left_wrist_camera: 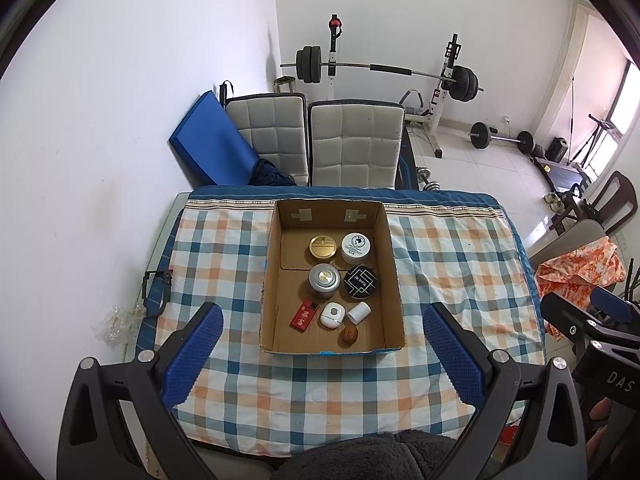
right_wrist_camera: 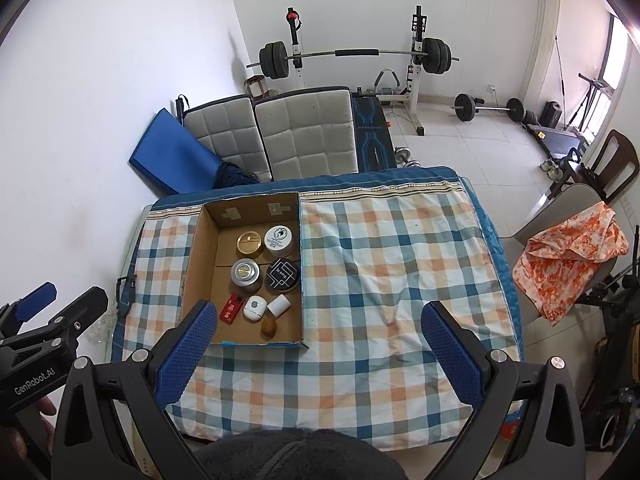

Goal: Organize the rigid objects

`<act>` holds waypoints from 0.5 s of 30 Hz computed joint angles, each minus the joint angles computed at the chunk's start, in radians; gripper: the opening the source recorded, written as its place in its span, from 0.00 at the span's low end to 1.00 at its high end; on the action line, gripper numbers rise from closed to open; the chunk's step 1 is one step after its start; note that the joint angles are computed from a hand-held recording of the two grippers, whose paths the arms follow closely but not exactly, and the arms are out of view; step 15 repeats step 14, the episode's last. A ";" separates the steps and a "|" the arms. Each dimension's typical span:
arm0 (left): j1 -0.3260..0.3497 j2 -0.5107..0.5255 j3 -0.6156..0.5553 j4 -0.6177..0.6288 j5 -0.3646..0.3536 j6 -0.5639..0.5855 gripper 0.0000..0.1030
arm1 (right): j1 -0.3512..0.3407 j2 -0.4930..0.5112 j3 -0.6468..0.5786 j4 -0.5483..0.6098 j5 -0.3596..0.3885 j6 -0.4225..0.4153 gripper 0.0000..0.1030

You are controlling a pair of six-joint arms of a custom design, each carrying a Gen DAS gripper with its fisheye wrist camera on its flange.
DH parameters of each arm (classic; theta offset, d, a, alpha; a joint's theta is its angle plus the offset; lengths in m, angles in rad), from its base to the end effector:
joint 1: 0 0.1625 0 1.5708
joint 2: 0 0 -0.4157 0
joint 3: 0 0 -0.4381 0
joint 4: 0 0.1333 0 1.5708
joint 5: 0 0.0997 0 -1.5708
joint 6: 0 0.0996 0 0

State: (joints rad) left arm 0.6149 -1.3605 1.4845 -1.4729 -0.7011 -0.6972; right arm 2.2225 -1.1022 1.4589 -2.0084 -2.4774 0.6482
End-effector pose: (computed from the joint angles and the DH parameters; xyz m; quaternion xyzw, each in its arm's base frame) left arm -0.3731 -0.5198 0.4302 0.1625 0.8878 -0.2400 0.3575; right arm 0.4698 -0.5253 0.3273 -0.0161 -0.8983 0.2937 0.3264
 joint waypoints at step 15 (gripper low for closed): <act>-0.007 -0.012 0.014 -0.004 0.004 0.004 1.00 | -0.002 -0.001 0.003 0.009 0.001 0.005 1.00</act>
